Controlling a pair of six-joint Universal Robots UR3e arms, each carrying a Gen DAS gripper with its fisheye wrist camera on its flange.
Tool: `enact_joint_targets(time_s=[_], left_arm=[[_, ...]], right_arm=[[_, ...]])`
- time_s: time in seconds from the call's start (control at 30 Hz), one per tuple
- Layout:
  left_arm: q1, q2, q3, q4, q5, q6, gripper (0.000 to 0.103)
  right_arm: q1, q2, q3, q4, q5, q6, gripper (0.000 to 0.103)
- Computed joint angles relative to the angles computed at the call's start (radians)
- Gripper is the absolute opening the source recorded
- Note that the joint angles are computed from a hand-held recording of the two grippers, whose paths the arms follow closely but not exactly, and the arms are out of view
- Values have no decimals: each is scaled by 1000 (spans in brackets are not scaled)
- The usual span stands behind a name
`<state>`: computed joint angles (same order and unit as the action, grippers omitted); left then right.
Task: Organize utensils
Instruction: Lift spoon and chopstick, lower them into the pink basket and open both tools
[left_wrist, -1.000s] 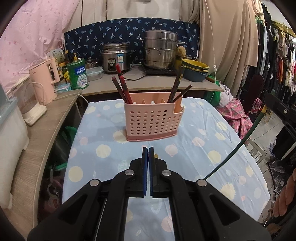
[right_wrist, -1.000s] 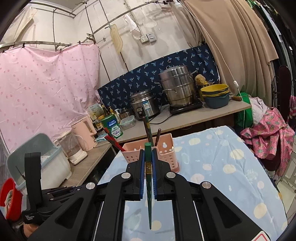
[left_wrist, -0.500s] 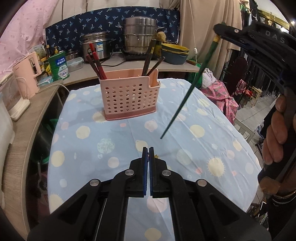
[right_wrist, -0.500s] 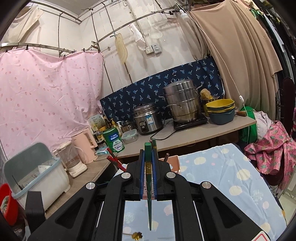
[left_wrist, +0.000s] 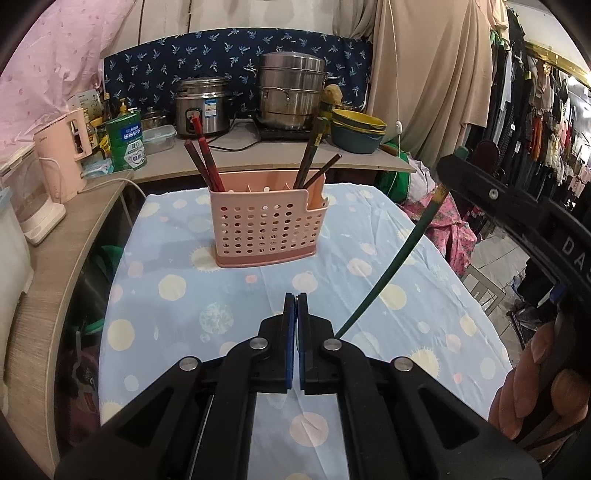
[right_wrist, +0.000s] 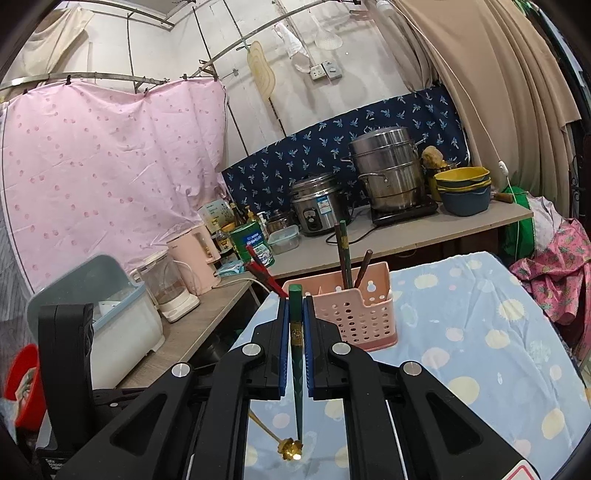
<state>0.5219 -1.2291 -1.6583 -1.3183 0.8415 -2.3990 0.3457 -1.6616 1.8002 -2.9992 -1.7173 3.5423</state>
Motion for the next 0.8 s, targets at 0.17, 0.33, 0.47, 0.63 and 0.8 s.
enact_joint_targets(time_s=[0.17,0.33,0.47,0.63,0.8], left_arm=[[-28,-103,112,69,21,-75,1],[-82,-254,285,162,56,-185,1],[-155,-400,461,253,105,-293,1],[-227,-573,685,318,169,-387,1],[-285,-753,912,343,229,-448,1]], right_arm=[[-75,39,-125,26,9,-27,7],[-167,106,-293,66,74,-30,7],[-200,213,-467,91,97,-29,7],[-208,387,-719,121,98,-24,7],[-200,578,-994,201,76,-28,7]])
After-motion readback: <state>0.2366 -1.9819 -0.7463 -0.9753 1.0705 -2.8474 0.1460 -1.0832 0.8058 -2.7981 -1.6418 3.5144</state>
